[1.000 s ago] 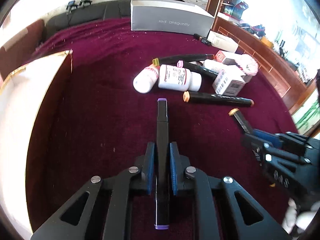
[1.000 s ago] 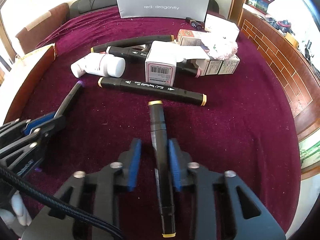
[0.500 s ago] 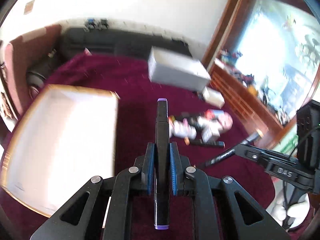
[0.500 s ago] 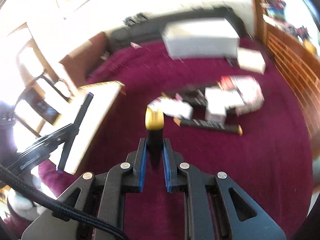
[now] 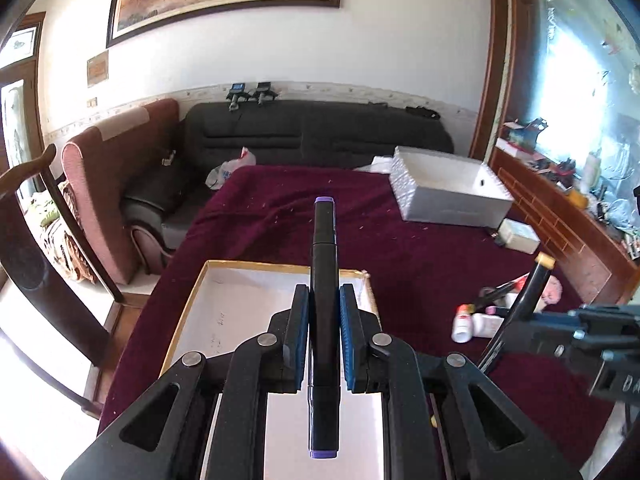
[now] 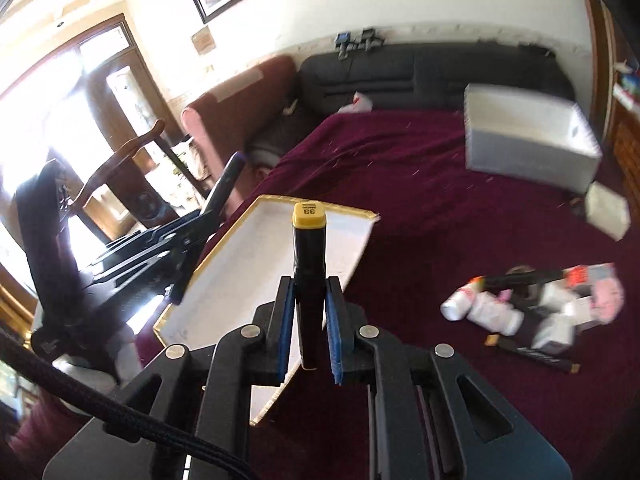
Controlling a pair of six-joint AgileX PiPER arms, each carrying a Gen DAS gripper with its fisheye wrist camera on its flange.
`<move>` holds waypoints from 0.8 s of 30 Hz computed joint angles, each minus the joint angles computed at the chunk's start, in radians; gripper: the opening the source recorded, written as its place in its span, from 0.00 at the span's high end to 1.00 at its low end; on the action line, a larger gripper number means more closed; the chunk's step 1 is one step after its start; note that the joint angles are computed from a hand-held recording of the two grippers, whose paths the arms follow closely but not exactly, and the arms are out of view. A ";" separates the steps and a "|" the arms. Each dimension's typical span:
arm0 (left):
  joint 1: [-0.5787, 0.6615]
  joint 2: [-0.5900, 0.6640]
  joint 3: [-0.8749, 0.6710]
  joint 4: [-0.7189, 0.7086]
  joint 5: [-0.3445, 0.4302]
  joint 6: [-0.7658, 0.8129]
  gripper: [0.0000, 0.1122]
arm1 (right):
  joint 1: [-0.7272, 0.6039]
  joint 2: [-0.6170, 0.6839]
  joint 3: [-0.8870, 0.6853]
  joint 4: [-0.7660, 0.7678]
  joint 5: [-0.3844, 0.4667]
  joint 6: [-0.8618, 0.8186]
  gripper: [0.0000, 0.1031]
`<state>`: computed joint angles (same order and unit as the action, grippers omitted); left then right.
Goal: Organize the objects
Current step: 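Carry both markers to the white tray and release them inside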
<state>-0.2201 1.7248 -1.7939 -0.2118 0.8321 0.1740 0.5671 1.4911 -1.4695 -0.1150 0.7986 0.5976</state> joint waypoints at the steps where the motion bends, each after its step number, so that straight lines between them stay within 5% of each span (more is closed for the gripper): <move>1: 0.000 0.049 -0.040 0.008 0.016 -0.009 0.90 | -0.020 0.047 -0.015 0.061 -0.023 -0.040 0.87; 7: 0.011 0.220 -0.136 0.023 0.040 -0.042 0.90 | -0.099 0.338 -0.211 0.222 -0.012 -0.133 0.87; 16: 0.003 0.530 -0.499 0.052 0.238 -0.133 0.90 | -0.220 0.701 -0.606 0.312 0.173 -0.129 0.87; 21: 0.008 0.670 -0.733 0.040 0.373 -0.155 0.90 | -0.246 0.748 -0.635 0.330 0.168 -0.115 0.87; 24: 0.021 0.680 -0.753 -0.005 0.384 -0.161 0.89 | -0.252 0.738 -0.633 0.340 0.164 -0.123 0.84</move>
